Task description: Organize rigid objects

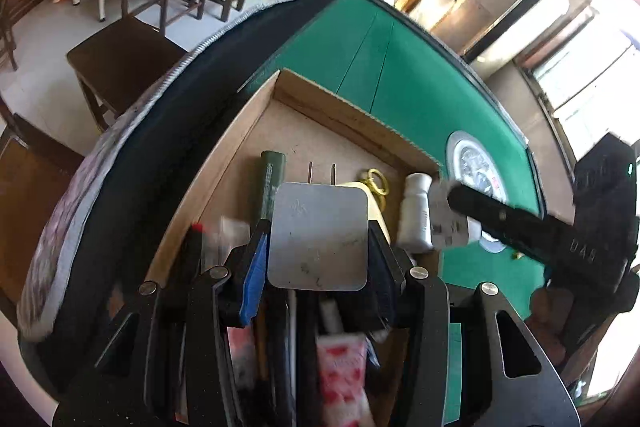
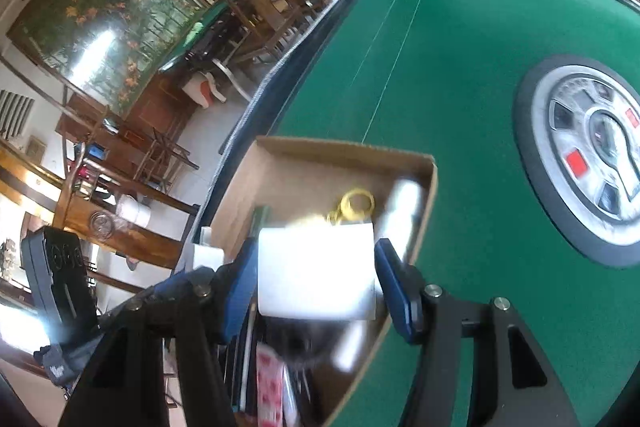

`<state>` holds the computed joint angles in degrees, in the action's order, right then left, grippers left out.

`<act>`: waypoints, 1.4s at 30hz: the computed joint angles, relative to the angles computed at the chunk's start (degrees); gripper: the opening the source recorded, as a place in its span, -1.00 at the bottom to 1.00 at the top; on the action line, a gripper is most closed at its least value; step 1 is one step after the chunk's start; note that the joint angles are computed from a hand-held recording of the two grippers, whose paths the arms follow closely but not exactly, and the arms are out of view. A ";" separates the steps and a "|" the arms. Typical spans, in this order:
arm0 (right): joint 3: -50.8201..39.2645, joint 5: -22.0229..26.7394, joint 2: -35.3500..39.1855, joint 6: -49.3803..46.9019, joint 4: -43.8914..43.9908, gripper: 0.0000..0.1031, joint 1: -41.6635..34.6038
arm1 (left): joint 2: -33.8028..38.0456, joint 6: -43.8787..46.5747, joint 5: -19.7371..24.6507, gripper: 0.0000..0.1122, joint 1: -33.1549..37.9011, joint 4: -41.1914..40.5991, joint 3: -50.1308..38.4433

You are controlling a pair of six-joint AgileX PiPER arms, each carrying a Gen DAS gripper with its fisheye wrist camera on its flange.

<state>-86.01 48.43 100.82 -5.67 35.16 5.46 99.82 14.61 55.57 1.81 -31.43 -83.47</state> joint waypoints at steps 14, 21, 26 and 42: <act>-15.47 3.51 11.65 10.58 -12.54 0.13 5.08 | 5.86 -3.66 -1.46 -0.18 -5.04 9.56 -3.67; -16.98 5.29 13.07 11.81 -14.39 0.13 5.20 | 5.85 -4.30 -1.41 -0.18 -5.38 10.41 -3.59; -13.51 2.95 9.99 10.20 -12.33 0.18 4.22 | 5.39 -3.98 -1.95 -0.16 -5.32 11.32 -3.00; 19.66 1.51 -21.74 -16.01 10.14 0.28 -5.98 | -15.82 -24.95 -14.06 -0.15 -16.72 31.00 18.70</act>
<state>-66.35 49.93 79.07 -21.68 45.30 -0.52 84.00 -10.33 41.51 -14.91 -0.43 -64.77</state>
